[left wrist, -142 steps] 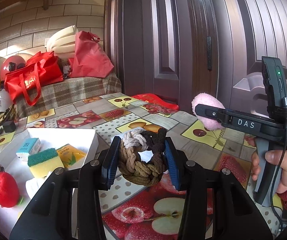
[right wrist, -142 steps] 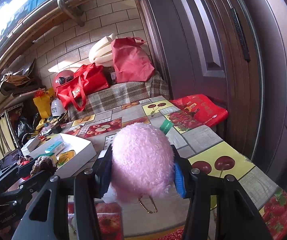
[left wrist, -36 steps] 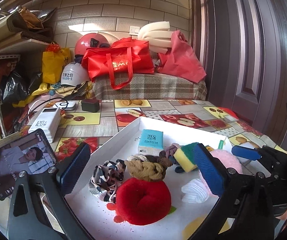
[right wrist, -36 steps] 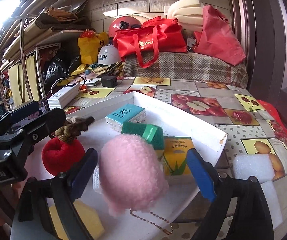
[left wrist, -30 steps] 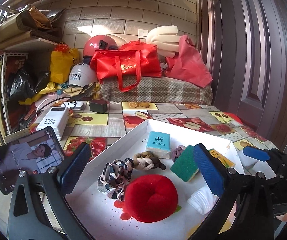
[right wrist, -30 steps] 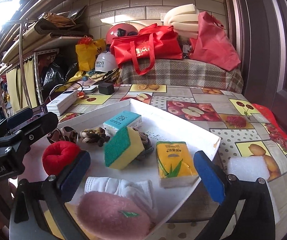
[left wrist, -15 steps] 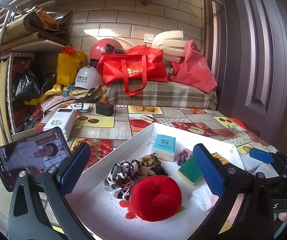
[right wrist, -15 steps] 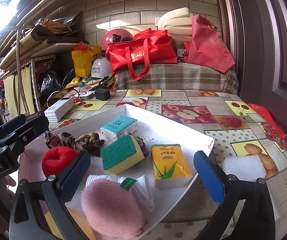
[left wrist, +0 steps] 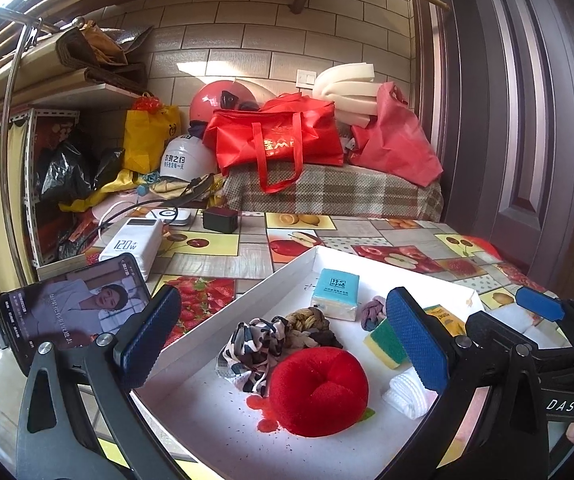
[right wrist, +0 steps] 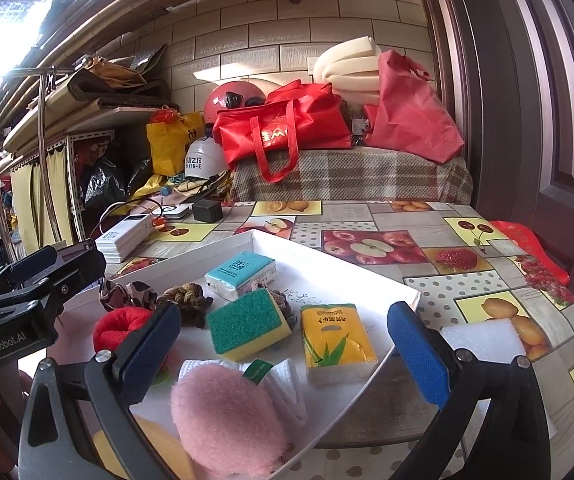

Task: Organize soft objects
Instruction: 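Move both tools toward the two white foam blocks on the table, then grasp a white foam block with the right tool while the left tool grasps the other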

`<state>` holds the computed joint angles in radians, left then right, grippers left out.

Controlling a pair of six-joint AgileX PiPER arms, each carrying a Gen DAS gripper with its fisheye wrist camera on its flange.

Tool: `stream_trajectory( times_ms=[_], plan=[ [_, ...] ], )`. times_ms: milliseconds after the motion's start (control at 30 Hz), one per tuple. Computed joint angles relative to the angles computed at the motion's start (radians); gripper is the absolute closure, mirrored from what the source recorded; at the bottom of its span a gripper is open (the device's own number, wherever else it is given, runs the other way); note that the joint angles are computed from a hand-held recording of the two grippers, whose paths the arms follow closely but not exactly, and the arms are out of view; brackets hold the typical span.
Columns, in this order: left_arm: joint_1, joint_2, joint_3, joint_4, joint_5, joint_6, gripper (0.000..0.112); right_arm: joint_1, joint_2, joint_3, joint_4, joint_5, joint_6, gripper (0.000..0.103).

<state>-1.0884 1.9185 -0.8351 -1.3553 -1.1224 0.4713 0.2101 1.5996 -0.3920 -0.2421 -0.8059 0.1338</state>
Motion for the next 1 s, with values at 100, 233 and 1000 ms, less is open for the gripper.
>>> stream_trajectory(
  times_ms=[100,233,1000],
  plan=[
    [-0.033,0.009,-0.01,-0.023,-0.02,0.028,0.009,0.002,-0.01,0.032,0.011,-0.047,-0.028,0.0],
    [-0.086,0.025,-0.033,-0.056,-0.047,0.077,0.009,-0.036,-0.037,0.075,-0.035,-0.074,-0.035,0.0],
    [-0.133,0.287,-0.652,-0.205,0.379,0.704,0.01,-0.608,0.1,-0.238,-1.128,0.397,0.544,0.054]
  ],
)
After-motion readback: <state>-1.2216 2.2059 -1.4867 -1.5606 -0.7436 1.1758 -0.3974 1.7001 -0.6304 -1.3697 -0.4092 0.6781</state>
